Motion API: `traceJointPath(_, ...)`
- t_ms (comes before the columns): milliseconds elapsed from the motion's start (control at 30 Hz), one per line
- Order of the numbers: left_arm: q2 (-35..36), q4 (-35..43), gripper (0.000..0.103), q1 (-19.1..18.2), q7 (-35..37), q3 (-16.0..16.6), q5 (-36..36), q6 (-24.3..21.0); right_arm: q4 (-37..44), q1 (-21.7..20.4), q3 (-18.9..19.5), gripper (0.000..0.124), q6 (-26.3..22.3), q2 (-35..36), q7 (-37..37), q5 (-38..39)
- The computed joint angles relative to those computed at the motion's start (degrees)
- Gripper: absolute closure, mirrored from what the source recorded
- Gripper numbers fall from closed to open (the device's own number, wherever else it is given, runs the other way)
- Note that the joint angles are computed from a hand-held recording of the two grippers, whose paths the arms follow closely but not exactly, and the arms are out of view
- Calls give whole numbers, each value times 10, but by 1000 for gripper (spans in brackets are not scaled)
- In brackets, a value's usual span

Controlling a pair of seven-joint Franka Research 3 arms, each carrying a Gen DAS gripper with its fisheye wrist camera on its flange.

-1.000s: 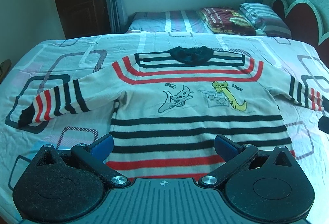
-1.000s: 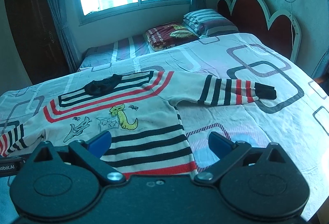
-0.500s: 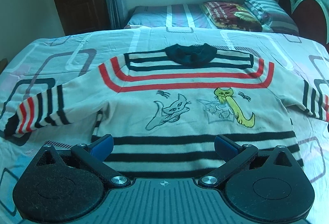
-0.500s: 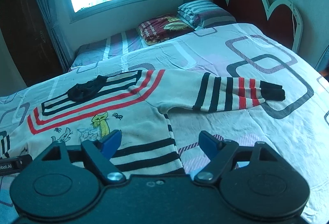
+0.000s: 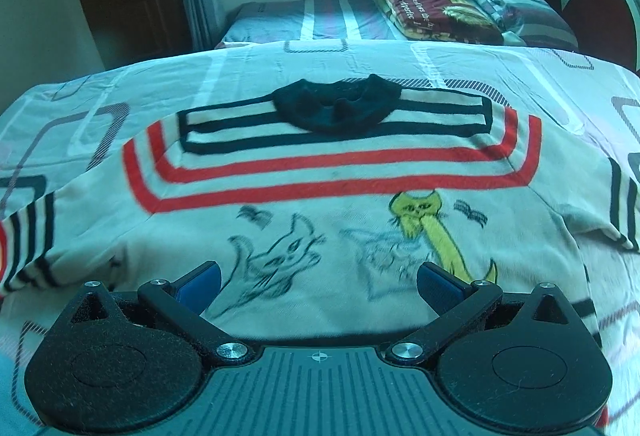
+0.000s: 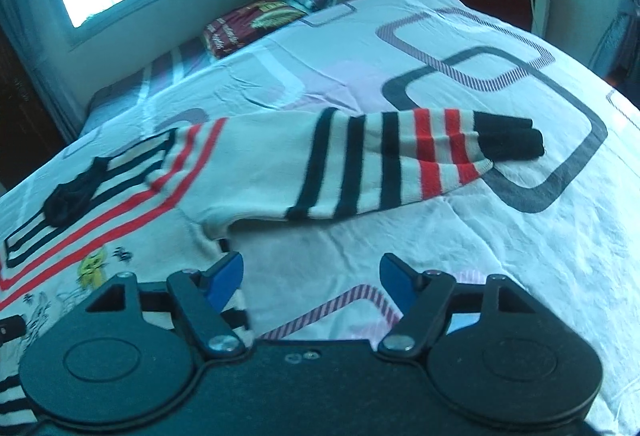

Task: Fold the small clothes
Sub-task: 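Reach the right gripper to the cuff of the sleeve nearest it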

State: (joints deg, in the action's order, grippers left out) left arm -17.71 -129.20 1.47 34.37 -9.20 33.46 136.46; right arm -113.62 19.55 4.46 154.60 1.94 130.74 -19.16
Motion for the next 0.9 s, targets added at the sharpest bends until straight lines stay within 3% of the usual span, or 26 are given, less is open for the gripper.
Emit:
traceJointPath(433,113,87,0,-4,3,12,15,-5,73,-10,-53,52,-23,86,66,-12)
traceJointPath(600,131,101,0,-6,0,18,22,-9,104,4,-85,54,-12,120,114,-60)
traceJointPath(767,136,102,0,-6,-7,23,28,-7,113,28,-118,88,19,135,188,-136)
traceJointPath(900,135,97,0,-4,-4,26,26,2,111,40,-136,103,53,136,250,-200)
